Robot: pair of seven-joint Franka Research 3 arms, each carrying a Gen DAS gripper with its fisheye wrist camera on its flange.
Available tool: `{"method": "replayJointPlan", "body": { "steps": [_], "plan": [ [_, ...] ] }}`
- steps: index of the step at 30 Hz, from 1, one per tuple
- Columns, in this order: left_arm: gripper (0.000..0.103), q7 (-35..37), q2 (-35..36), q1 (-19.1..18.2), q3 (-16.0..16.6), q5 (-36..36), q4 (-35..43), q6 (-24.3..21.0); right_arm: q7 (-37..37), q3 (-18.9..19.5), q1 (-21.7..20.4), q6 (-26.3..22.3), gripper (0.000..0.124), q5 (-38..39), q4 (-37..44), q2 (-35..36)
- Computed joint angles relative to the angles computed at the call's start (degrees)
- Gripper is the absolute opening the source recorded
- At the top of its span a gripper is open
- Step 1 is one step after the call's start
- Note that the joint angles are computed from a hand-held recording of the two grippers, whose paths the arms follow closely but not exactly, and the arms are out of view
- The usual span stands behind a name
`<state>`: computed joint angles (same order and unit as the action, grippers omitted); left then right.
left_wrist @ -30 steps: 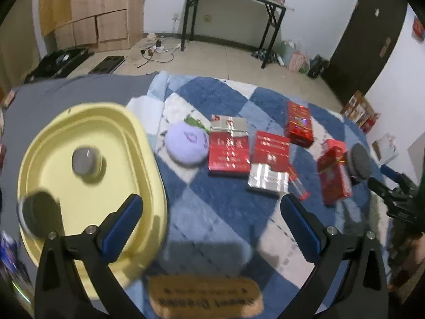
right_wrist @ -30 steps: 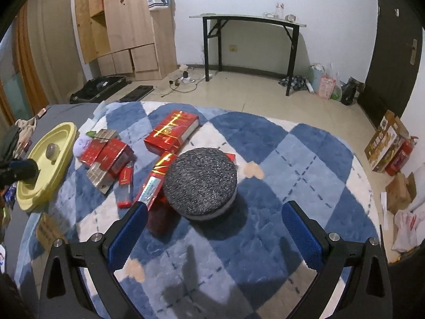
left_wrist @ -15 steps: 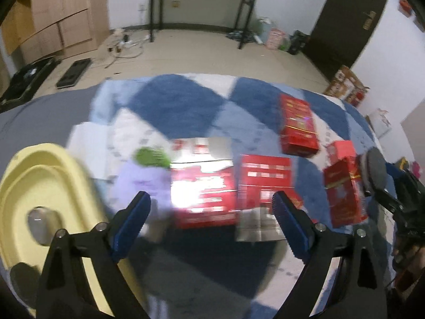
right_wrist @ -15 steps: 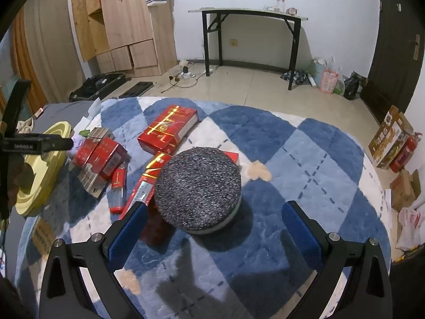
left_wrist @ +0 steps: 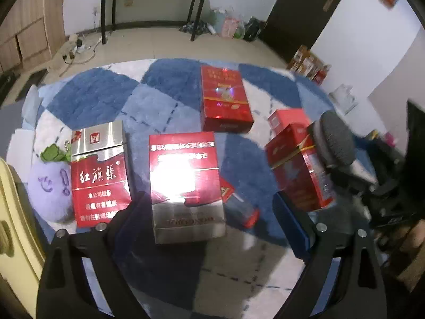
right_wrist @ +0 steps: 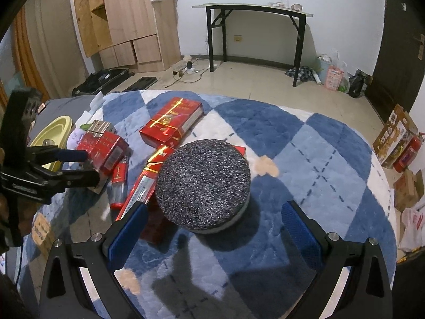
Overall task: Organize rigid objects
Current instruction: 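Grasp a red-and-silver cigarette box with the left gripper while the right gripper grasps the large black foam disc, then carry the box and foam disc into the yellow tray and open both grippers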
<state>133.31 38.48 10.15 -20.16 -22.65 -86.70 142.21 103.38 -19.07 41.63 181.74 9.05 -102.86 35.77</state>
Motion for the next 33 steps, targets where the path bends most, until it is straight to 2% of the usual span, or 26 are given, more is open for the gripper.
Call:
{"method": "replayJointPlan", "body": {
  "steps": [2, 3, 5, 7, 9, 10, 11, 12, 15, 17, 18, 20, 27, 28, 30, 31, 33],
  "plan": [
    [0.093, -3.5, 1.9, -1.7, 1.8, 1.9, 2.3, -1.4, -0.3, 0.1, -0.4, -0.5, 0.102, -0.3, 0.9, 0.7],
    [0.093, -4.4, 2.4, -1.8, 1.8, 2.1, 3.0, -1.9, -0.4, 0.0, -0.4, -1.1, 0.102, -0.5, 1.6, 1.2],
    [0.093, -3.4, 2.3, -0.9, 0.5, 1.1, 2.2, -0.2, -0.3, -0.1, -0.7, -1.9, 0.101, -1.1, 2.6, 1.9],
    [0.093, -4.0, 2.4, -1.2, 0.6, 1.7, 2.5, 0.2, -0.9, 2.1, -3.0, -2.3, 0.099, -1.2, 3.4, 2.3],
    [0.092, -4.7, 2.9, -1.5, 0.7, 2.4, 3.2, -0.1, -1.8, 4.9, -5.7, -3.2, 0.088, -1.3, 4.2, 2.4],
    [0.083, -4.9, 2.9, -1.6, 0.7, 2.6, 3.3, -0.1, -2.7, 7.2, -7.8, -3.0, 0.087, -1.1, 4.5, 2.3],
    [0.062, -5.7, 3.1, -2.3, 1.2, 3.5, 3.6, 0.3, -3.3, 8.6, -9.0, -2.5, 0.085, -0.9, 4.3, 2.2],
    [0.058, -7.1, 3.0, -3.3, 2.2, 4.8, 3.6, 1.0, -3.4, 8.6, -8.9, -2.4, 0.082, -0.9, 4.3, 2.1],
    [0.058, -7.7, 3.2, -2.4, 1.4, 5.0, 4.3, -0.3, -4.3, 8.5, -8.6, -1.3, 0.071, -1.0, 3.8, 1.9],
    [0.058, -7.0, 2.2, -1.8, 0.9, 4.8, 2.7, 0.6, -4.1, 7.0, -7.1, -1.0, 0.071, -0.8, 3.8, 1.9],
    [0.058, -6.8, 1.4, -1.4, 0.7, 4.6, 1.7, 1.1, -4.8, 8.6, -8.4, -0.3, 0.07, -0.4, 3.2, 1.4],
    [0.058, -6.1, 0.0, -0.6, 0.2, 3.7, -0.1, 2.1, -5.0, 8.7, -8.4, 0.7, 0.07, 0.6, 2.5, 1.0],
    [0.058, -1.1, -9.5, 3.6, -1.1, -2.8, -9.5, 5.9, -5.4, 2.0, -1.8, 6.3, 0.069, 5.6, -3.1, -2.4],
    [0.058, -0.5, -10.4, 3.8, -0.8, -3.6, -10.4, 6.3, -5.5, 0.0, 0.3, 6.6, 0.069, 6.9, -3.7, -2.7],
    [0.058, 1.4, -13.2, 4.1, -0.3, -5.3, -13.2, 8.8, -5.0, -7.1, 7.3, 5.7, 0.069, 10.0, -4.8, -2.6],
    [0.058, 1.6, -14.4, 3.8, 0.4, -5.5, -14.4, 10.3, -4.1, -11.1, 10.9, 3.9, 0.069, 11.4, -4.8, -2.1],
    [0.058, 0.3, -15.6, 3.2, 1.8, -5.6, -15.0, 9.9, 0.0, -15.9, 15.1, -0.1, 0.069, 12.2, -4.9, -1.6]
  ]
}}
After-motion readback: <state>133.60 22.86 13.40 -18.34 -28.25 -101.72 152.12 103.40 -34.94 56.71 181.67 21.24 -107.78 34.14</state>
